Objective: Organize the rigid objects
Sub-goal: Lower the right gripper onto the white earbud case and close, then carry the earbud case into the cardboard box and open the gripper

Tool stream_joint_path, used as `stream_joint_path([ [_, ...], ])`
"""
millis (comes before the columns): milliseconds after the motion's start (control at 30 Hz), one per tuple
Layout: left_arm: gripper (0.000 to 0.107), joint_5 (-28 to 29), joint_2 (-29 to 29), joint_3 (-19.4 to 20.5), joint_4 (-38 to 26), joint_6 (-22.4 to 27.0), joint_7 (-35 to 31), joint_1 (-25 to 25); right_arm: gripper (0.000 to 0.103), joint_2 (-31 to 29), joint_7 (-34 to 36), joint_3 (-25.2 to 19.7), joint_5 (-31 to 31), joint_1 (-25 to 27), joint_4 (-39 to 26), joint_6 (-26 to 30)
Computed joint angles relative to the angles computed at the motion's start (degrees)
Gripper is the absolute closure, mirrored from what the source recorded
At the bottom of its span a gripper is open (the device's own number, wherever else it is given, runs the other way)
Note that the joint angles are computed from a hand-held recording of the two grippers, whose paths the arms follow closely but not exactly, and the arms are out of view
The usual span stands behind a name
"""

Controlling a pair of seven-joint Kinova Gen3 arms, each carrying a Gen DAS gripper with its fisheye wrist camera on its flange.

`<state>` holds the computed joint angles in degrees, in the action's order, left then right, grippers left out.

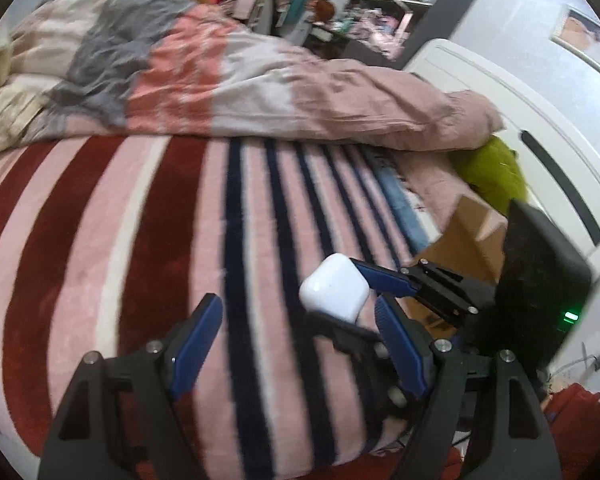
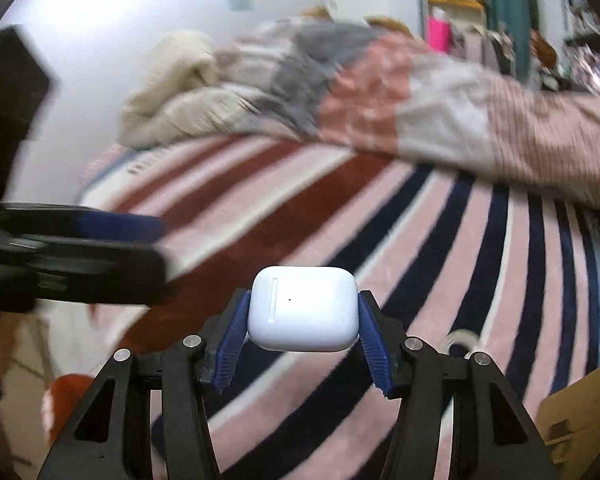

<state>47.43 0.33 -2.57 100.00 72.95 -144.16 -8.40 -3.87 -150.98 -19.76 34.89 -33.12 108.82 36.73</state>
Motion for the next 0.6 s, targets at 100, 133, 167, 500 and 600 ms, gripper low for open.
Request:
stream_joint_path([
  [100, 0.038, 2.37, -1.25, 1.01, -0.68, 2.14, -0.99, 1.4, 0.053, -5.78, 5.35, 0.1, -2.3, -0.46, 1.1, -0.64],
  [133, 0.047, 2.92, -1.37, 1.29, -1.07, 2.86, -1.09, 2.02, 0.053, -7.17, 6.07, -0.81, -2.33, 0.23, 1.39, -0.65],
  [167, 0.051, 3.65, -1.29, 1.65, -1.51, 3.71, -1.33, 2.73, 0.053, -8.69, 6.23, -2.27, -1.42, 1.2, 1.85, -0.65],
  [500, 0.075, 1.02, 0.89, 9.46, -8.7, -0.03, 6.28, 14.82, 0.054, -21.62, 13.29, -3.85, -5.75, 6.99, 4.82, 6.77],
  [600, 0.075, -2.07, 3.1, 12.01, -11.62, -2.04, 10.14, 19.06, 0.054, -24.98, 16.8, -1.19, -9.19, 8.12, 5.61, 9.21],
])
